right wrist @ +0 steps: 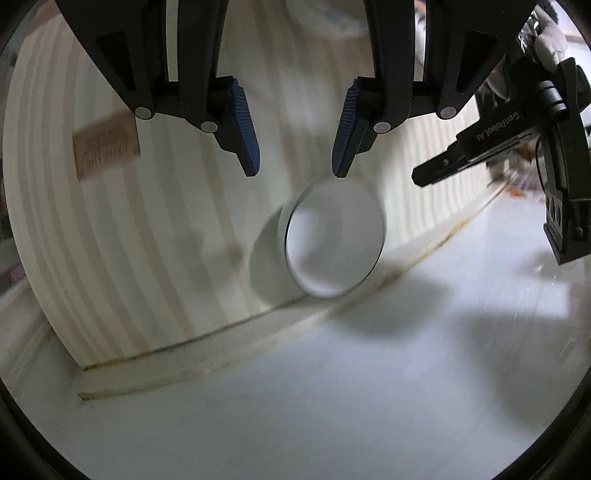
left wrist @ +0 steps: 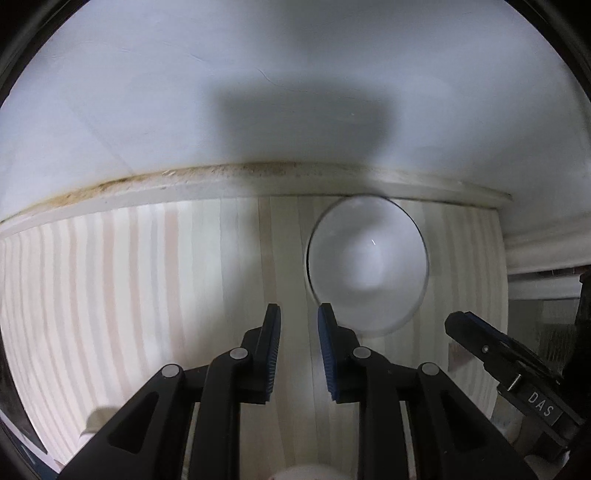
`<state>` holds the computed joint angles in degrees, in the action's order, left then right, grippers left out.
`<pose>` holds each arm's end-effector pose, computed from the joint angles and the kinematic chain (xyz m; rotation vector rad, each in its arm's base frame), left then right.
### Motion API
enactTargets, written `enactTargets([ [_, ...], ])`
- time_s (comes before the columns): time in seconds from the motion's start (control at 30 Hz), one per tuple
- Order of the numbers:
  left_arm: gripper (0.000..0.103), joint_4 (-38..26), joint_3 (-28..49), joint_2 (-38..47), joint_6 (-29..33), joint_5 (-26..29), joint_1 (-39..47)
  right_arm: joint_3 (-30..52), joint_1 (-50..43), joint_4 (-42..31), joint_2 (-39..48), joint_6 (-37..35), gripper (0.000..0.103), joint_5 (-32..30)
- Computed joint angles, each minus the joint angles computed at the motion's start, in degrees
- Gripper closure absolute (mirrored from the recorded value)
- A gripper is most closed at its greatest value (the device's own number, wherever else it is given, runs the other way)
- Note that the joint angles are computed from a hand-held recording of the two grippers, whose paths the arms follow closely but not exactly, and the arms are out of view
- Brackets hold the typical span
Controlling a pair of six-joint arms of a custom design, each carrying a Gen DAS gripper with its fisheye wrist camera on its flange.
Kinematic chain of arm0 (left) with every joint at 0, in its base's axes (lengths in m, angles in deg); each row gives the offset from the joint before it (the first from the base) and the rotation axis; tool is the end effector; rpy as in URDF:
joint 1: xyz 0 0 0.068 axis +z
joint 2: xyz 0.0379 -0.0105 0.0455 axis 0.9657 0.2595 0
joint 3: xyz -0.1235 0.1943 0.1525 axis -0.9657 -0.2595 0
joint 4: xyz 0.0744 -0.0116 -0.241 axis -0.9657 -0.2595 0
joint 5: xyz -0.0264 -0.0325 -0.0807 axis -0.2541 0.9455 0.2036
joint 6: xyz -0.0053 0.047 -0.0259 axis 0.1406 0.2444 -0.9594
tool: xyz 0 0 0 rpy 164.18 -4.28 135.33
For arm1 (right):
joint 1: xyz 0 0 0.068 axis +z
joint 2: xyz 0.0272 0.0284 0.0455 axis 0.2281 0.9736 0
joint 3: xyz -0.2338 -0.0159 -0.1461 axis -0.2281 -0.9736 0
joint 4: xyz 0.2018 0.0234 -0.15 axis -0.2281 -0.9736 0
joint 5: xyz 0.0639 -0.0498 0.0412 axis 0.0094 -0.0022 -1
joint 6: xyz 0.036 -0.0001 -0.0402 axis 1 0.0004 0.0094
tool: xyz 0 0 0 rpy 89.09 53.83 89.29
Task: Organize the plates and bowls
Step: 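Reach both tools to the last dark-rimmed white bowl and grasp its rim, then carry the dark-rimmed bowl and nest it into the bowls, then open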
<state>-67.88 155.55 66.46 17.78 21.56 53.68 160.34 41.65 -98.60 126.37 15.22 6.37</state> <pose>0.3065 -0.1261 0.2949 0.2372 3.0091 -0.3279 0.2840 0.1587 0.2646 0.5253 2.7707 0.5462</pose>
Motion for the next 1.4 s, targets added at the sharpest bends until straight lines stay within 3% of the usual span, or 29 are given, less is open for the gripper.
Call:
enactTargets([
  [0.43,0.084,4.66,-1.03,7.8,-0.7,0.36,-2.22,3.21,-3.23,6.27,12.9,-2.7,0.06,-2.12],
  [0.47,0.085,5.64,-1.89,7.49,-0.68,0.1,-2.4,3.08,-3.28,6.79,13.35,-2.71,0.062,-2.4],
  [0.6,0.095,8.23,-4.05,6.87,-1.28,-0.49,-3.47,3.07,-3.23,8.34,14.76,-3.15,0.089,-2.69],
  [0.77,0.096,8.74,-4.85,5.48,-2.27,-2.33,-5.75,5.75,-0.81,6.25,16.36,-3.71,0.09,0.93],
  [1.1,0.096,5.33,-6.43,-2.37,-2.45,-2.53,-7.57,4.12,2.24,3.96,11.06,-1.23,0.09,1.93],
  [1.4,0.096,-3.29,-4.8,-13.56,-1.09,-3.95,-9.04,4.64,10.88,-1.78,2.57,4.82,0.09,6.8],
])
